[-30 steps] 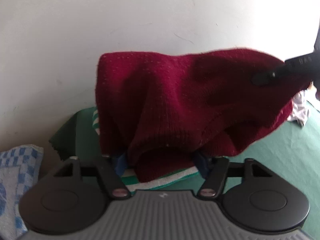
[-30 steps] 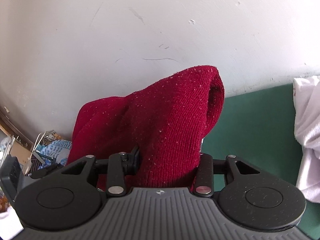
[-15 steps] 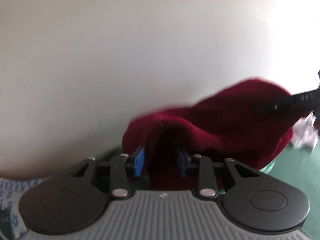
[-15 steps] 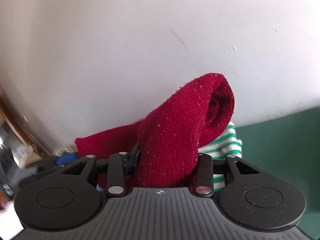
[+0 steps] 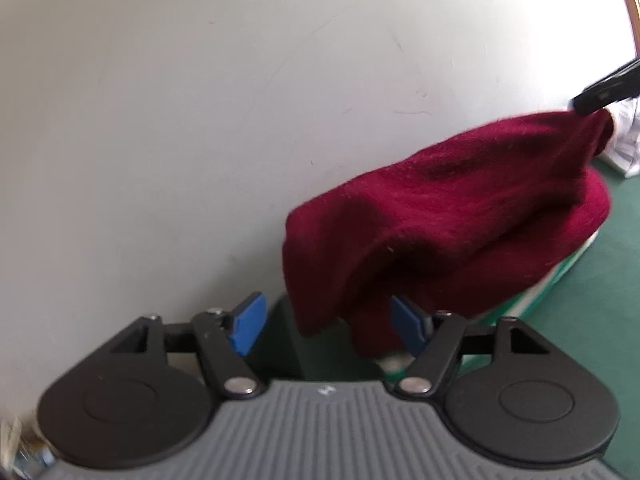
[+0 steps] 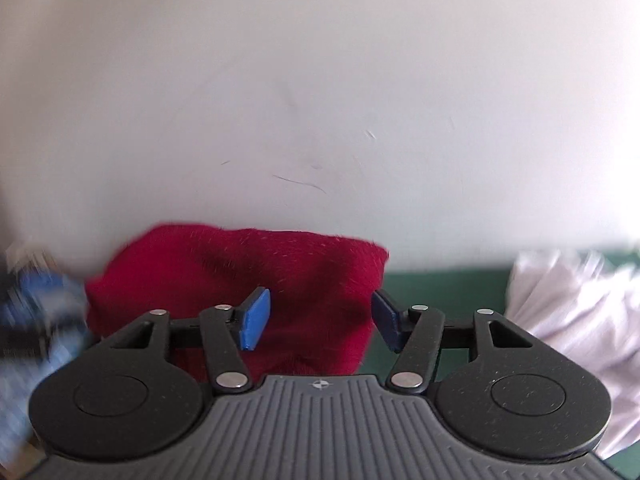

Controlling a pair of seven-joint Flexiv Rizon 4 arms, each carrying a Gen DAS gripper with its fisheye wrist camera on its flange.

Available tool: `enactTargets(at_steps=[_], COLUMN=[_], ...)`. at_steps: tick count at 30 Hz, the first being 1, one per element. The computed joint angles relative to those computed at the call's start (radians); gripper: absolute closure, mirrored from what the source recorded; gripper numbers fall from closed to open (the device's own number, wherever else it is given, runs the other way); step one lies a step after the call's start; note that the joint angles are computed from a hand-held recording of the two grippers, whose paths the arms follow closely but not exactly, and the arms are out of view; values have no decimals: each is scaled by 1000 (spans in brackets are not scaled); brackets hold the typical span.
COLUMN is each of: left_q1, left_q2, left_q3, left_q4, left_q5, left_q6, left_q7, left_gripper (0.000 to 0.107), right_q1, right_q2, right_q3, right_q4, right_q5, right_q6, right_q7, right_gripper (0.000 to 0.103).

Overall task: Fold clothes
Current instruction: 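Lower the sweater onto the striped shirt and open both grippers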

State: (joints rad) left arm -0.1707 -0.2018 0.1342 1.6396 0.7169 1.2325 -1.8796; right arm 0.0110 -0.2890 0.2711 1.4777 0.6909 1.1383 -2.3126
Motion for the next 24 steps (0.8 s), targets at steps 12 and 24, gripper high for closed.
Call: enactTargets(at_steps=[12, 24], left_q1=[-90, -26], left_q2=[-19, 68], left_q3=[16, -67], left_q4=[-27, 106], left_q5=[67, 47], left_q6=[-64, -71], left_q7=[117, 172], left_gripper=[94, 95], right_q1=[-30, 71], right_q2=[48, 5], right_q3=[-42, -95], right_q4=[33, 44], right_q5=[197, -67], right_q6=[-200, -95], right_q7=[343, 636], right_gripper=[42, 96])
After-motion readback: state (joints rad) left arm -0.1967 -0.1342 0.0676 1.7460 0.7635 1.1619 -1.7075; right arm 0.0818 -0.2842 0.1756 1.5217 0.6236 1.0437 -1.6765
